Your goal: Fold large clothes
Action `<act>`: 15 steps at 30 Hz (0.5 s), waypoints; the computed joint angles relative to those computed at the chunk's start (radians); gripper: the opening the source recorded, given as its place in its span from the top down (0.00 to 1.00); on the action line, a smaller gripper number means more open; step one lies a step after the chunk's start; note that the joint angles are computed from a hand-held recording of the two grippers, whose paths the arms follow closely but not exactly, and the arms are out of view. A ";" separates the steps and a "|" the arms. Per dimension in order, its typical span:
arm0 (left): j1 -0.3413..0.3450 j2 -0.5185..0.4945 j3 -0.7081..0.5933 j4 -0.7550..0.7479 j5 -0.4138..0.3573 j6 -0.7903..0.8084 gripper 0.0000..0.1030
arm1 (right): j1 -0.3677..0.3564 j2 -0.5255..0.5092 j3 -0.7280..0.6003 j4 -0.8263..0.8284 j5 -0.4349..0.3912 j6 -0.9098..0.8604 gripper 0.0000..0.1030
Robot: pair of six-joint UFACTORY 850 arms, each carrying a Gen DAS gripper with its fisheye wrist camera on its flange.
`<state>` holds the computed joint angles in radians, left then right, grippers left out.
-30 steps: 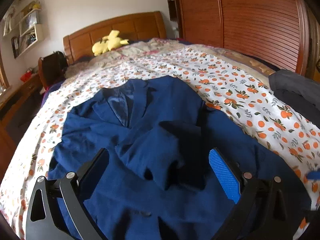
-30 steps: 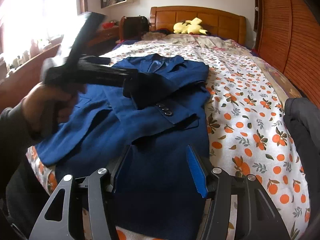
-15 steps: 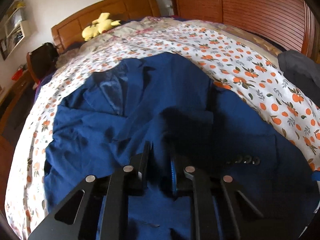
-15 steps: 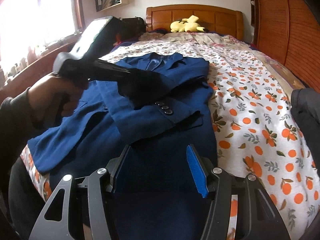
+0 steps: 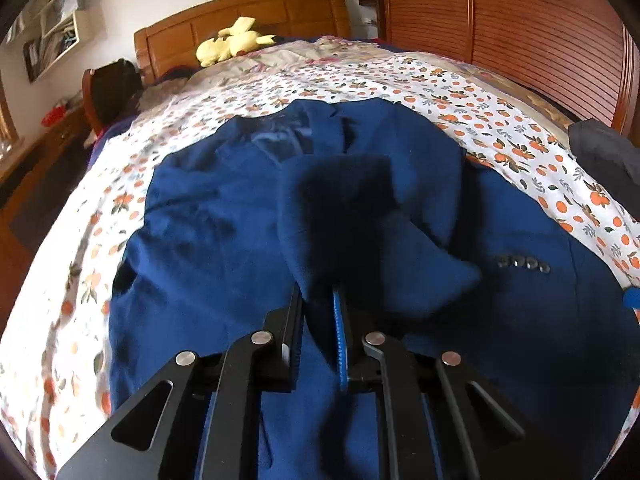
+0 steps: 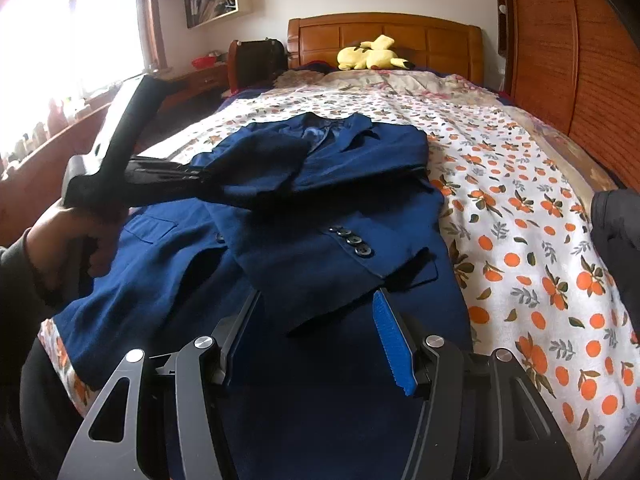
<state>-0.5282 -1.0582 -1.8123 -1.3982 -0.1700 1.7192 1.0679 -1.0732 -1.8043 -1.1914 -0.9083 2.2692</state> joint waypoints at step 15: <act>0.037 0.107 0.219 -0.624 -0.068 0.658 0.82 | -0.021 -0.037 -0.079 0.039 -0.013 -0.075 0.48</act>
